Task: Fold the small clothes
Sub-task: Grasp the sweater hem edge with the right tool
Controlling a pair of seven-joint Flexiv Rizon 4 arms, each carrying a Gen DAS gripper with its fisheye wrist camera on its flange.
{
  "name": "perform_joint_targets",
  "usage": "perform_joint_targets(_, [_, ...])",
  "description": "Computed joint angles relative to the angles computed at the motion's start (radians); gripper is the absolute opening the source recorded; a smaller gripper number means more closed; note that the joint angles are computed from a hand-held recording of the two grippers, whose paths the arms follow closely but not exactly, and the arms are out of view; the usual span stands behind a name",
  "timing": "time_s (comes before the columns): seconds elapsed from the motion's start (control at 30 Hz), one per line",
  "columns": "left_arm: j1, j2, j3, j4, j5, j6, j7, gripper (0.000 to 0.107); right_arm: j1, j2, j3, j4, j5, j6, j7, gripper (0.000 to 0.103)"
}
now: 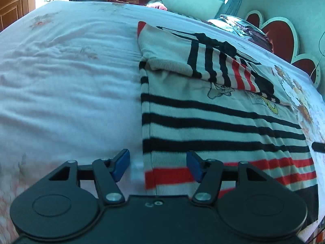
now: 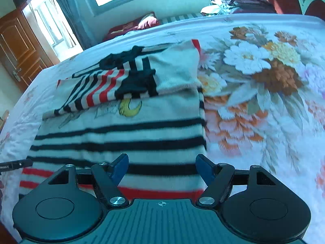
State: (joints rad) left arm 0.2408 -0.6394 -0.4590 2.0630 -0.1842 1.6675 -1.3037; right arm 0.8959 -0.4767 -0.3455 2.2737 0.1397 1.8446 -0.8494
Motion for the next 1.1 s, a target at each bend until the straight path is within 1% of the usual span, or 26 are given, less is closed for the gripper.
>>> perform_joint_targets(0.03, [-0.008, 0.017, 0.008, 0.028, 0.0, 0.013, -0.012, 0.056, -0.02, 0.013, 0.038, 0.032, 0.011, 0.022, 0.007, 0.064])
perform_joint_targets(0.07, [-0.012, 0.031, 0.011, 0.049, 0.002, 0.02, -0.022, 0.055, -0.065, 0.022, 0.099, 0.056, 0.02, 0.042, 0.019, 0.058])
perform_joint_targets(0.1, [-0.004, 0.042, 0.002, 0.072, 0.006, 0.027, -0.03, 0.054, -0.095, 0.028, 0.144, 0.078, 0.034, 0.064, 0.031, 0.057])
perform_joint_targets(0.13, [0.007, 0.052, -0.012, 0.1, 0.011, 0.041, -0.041, 0.054, -0.133, 0.033, 0.199, 0.105, 0.046, 0.096, 0.042, 0.054])
perform_joint_targets(0.23, [0.02, 0.081, -0.031, 0.169, 0.038, 0.076, -0.088, 0.054, -0.222, 0.031, 0.327, 0.155, 0.075, 0.208, 0.061, 0.053])
perform_joint_targets(0.27, [0.036, 0.086, -0.047, 0.188, 0.051, 0.085, -0.103, 0.054, -0.274, 0.029, 0.385, 0.168, 0.062, 0.245, 0.074, 0.053])
perform_joint_targets(0.33, [0.074, 0.094, -0.084, 0.23, 0.081, 0.109, -0.14, 0.054, -0.345, 0.022, 0.461, 0.185, 0.032, 0.294, 0.095, 0.053])
perform_joint_targets(0.4, [0.138, 0.095, -0.148, 0.269, 0.115, 0.125, -0.179, 0.053, -0.408, 0.005, 0.526, 0.201, -0.014, 0.348, 0.124, 0.05])
perform_joint_targets(0.47, [0.192, 0.09, -0.196, 0.297, 0.146, 0.135, -0.217, 0.049, -0.452, -0.019, 0.575, 0.217, -0.058, 0.406, 0.16, 0.048])
perform_joint_targets(0.53, [0.247, 0.078, -0.243, 0.323, 0.177, 0.149, -0.257, 0.047, -0.472, -0.043, 0.602, 0.229, -0.094, 0.461, 0.19, 0.048])
perform_joint_targets(0.6, [0.314, 0.048, -0.297, 0.342, 0.215, 0.167, -0.292, 0.047, -0.468, -0.057, 0.609, 0.24, -0.11, 0.503, 0.206, 0.048])
perform_joint_targets(0.67, [0.353, 0.021, -0.324, 0.346, 0.249, 0.178, -0.319, 0.047, -0.477, -0.075, 0.616, 0.243, -0.135, 0.541, 0.231, 0.048])
perform_joint_targets(0.73, [0.383, -0.021, -0.351, 0.321, 0.277, 0.168, -0.338, 0.046, -0.487, -0.09, 0.612, 0.238, -0.159, 0.559, 0.249, 0.047])
perform_joint_targets(0.8, [0.393, -0.075, -0.363, 0.28, 0.303, 0.168, -0.346, 0.045, -0.505, -0.105, 0.604, 0.225, -0.189, 0.562, 0.27, 0.038])
perform_joint_targets(0.83, [0.393, -0.109, -0.368, 0.257, 0.31, 0.172, -0.351, 0.044, -0.528, -0.119, 0.607, 0.215, -0.215, 0.566, 0.29, 0.033])
perform_joint_targets(0.87, [0.395, -0.14, -0.376, 0.238, 0.314, 0.173, -0.358, 0.043, -0.557, -0.138, 0.613, 0.202, -0.251, 0.576, 0.313, 0.025])
perform_joint_targets(0.9, [0.4, -0.165, -0.389, 0.223, 0.316, 0.17, -0.367, 0.03, -0.582, -0.147, 0.616, 0.193, -0.29, 0.571, 0.334, 0.019])
perform_joint_targets(0.93, [0.411, -0.181, -0.406, 0.211, 0.318, 0.141, -0.368, 0.018, -0.601, -0.151, 0.616, 0.186, -0.327, 0.564, 0.347, 0.007])
perform_joint_targets(0.97, [0.414, -0.188, -0.414, 0.206, 0.317, 0.123, -0.366, 0.006, -0.611, -0.156, 0.613, 0.18, -0.354, 0.569, 0.346, 0.005])
perform_joint_targets(1.03, [0.399, -0.183, -0.398, 0.223, 0.32, 0.182, -0.384, 0.006, -0.608, -0.16, 0.609, 0.183, -0.354, 0.621, 0.334, 0.005])
perform_joint_targets(1.1, [0.4, -0.179, -0.383, 0.251, 0.335, 0.255, -0.433, 0.006, -0.588, -0.156, 0.599, 0.194, -0.315, 0.683, 0.318, 0.005])
